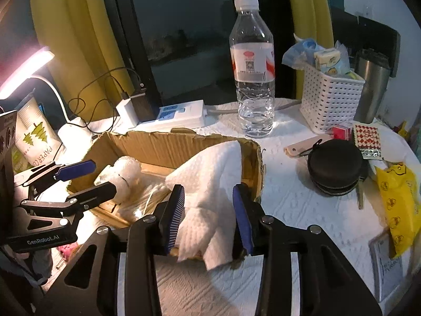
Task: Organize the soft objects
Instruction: 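Open the left gripper to drop the bubble-wrap bag while the right gripper releases the towel into the box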
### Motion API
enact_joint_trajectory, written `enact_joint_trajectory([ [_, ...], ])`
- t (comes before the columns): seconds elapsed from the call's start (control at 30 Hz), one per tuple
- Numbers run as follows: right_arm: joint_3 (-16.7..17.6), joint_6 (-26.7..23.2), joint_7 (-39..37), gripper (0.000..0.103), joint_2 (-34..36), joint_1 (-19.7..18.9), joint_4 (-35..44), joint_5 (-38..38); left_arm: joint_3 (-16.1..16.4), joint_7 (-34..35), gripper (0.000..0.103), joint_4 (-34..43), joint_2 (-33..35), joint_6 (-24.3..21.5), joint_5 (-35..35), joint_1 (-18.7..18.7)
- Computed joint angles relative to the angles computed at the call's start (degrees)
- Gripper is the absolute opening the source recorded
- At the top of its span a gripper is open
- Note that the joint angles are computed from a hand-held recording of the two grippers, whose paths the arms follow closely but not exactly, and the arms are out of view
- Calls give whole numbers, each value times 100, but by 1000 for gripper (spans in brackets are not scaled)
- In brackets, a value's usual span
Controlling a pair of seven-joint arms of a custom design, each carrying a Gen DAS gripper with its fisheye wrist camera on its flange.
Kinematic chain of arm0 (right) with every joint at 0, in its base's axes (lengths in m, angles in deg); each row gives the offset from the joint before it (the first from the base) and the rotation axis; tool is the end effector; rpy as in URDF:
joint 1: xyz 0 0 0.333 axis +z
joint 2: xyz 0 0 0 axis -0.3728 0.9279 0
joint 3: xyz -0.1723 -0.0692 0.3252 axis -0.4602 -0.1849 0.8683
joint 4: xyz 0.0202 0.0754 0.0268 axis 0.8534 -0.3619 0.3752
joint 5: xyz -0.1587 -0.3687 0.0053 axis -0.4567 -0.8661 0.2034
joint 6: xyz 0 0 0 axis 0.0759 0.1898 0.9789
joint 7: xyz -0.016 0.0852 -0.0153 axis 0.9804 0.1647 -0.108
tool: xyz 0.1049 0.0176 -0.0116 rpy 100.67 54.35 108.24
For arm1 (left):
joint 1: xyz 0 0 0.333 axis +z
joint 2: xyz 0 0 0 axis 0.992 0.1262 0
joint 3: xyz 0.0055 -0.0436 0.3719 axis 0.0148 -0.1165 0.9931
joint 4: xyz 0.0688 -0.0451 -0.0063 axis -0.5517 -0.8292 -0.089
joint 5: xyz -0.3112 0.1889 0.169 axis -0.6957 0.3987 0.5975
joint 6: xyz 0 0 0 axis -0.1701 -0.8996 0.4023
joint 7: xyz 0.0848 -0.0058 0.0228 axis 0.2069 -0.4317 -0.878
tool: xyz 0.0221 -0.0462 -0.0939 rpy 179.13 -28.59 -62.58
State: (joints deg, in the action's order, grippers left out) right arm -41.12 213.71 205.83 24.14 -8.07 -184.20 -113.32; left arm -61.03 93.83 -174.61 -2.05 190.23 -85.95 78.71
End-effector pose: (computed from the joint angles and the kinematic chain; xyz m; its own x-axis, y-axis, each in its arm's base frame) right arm 0.4984 0.2400 0.5379 -0.1169 -0.9770 -0.1785 -0.6802 0.2097 -0.7024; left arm 0.6024 -0.1347 0.5158 -0.5892 -0.8042 0.0784 -0.5934 0.3648 -0.7175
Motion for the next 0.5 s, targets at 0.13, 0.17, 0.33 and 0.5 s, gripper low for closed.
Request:
enact_joint_trajectory([
  [0.13, 98, -167, 151, 41, -143, 30, -28, -113, 39, 283, 72, -160, -227, -59, -360, 23],
  [0.17, 118, -198, 171, 41, -165, 34, -28, -125, 65, 336, 74, -192, -273, -72, -436, 14],
  [0.33, 281, -403, 466, 41, -393, 31, -82, -362, 238, 605, 76, -373, -548, -174, -825, -40],
  [0.5, 460, -621, 765, 41, -599, 22, -111, -572, 429, 979, 76, -587, -857, -326, -1182, -109],
])
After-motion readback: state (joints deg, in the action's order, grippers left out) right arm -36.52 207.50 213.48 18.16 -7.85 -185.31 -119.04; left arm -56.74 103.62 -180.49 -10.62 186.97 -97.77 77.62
